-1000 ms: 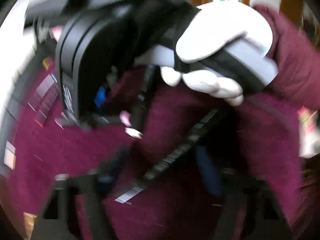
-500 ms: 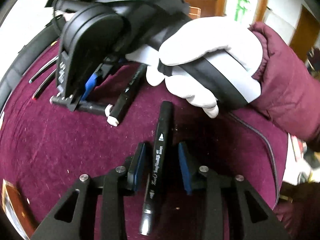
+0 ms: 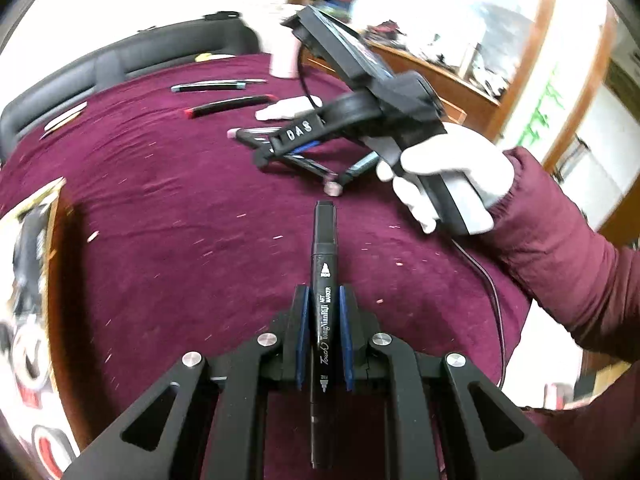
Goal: Organize objects
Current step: 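Hold the marker in the right tool while the left tool grasps another black marker, then carry the black markers in both tools toward the tray, then lower both black markers into the tray and open both tools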
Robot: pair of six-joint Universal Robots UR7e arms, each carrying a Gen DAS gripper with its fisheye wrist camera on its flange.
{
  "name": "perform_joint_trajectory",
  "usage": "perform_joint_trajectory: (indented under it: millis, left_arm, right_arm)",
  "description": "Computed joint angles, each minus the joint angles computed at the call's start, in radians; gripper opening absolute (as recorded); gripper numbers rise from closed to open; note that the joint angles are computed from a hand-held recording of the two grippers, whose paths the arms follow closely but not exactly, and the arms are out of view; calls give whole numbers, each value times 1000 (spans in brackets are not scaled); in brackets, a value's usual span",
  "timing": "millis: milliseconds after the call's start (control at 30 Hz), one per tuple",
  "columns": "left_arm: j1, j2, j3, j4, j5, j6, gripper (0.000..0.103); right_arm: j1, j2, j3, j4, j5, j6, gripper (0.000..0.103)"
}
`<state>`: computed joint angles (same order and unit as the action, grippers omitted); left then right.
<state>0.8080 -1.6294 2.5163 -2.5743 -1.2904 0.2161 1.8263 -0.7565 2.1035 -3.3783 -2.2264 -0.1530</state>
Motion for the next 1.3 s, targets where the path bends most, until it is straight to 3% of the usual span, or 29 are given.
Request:
perform_joint_trajectory:
  millis: [67,100,133,167,200,433,567,700,800,867,900,1133,1200,1300]
  left_arm:
    - [47,-26,1,-15,-1,14,12]
    - [50,-66,11,1,-2,4,12]
    - [58,-81,15,-4,-3,5,12]
    - [70,-93,13,-15,-3,9,12]
    - [79,-113,16,-15,-2,9,12]
    - [206,-232,-6,-33,4,22,12]
    - [297,-277,-29,-40,-25,27,12]
    - [320,-325,-20,-29,-28,40,12]
    - [331,-338,-18,-34,-42,46,12]
    - [341,-337,-17,-44,-54,50,12]
    - [343,-332,-16,-50,-58,51,12]
    - [364,-339,-20,-79,-87,73,12]
    - [389,-339,-22,-112,-130,80,12]
    - [425,-341,-25,-162,-195,88,12]
  right_arm:
    - [33,61,-44,-25,-112,-32,47]
    - [39,70,-50,-32,-132,-36,38]
    - [38,60,-46,-18,-120,-20,22]
    - [31,38,-34,-2,-84,11,14]
    - [27,22,-22,5,-55,38,13]
    - [42,-38,28,-8,19,114,12]
    - [52,-11,9,0,-60,147,13]
    - [43,23,-23,21,-96,144,21]
    - [43,72,-49,-36,-141,78,22]
    - [47,74,-58,-27,-151,91,20]
    - [45,63,-55,-11,-139,107,12]
    - [17,-48,68,-123,105,170,13]
    - [21,-74,103,-160,193,171,13]
    - [57,-78,119,-205,248,155,13]
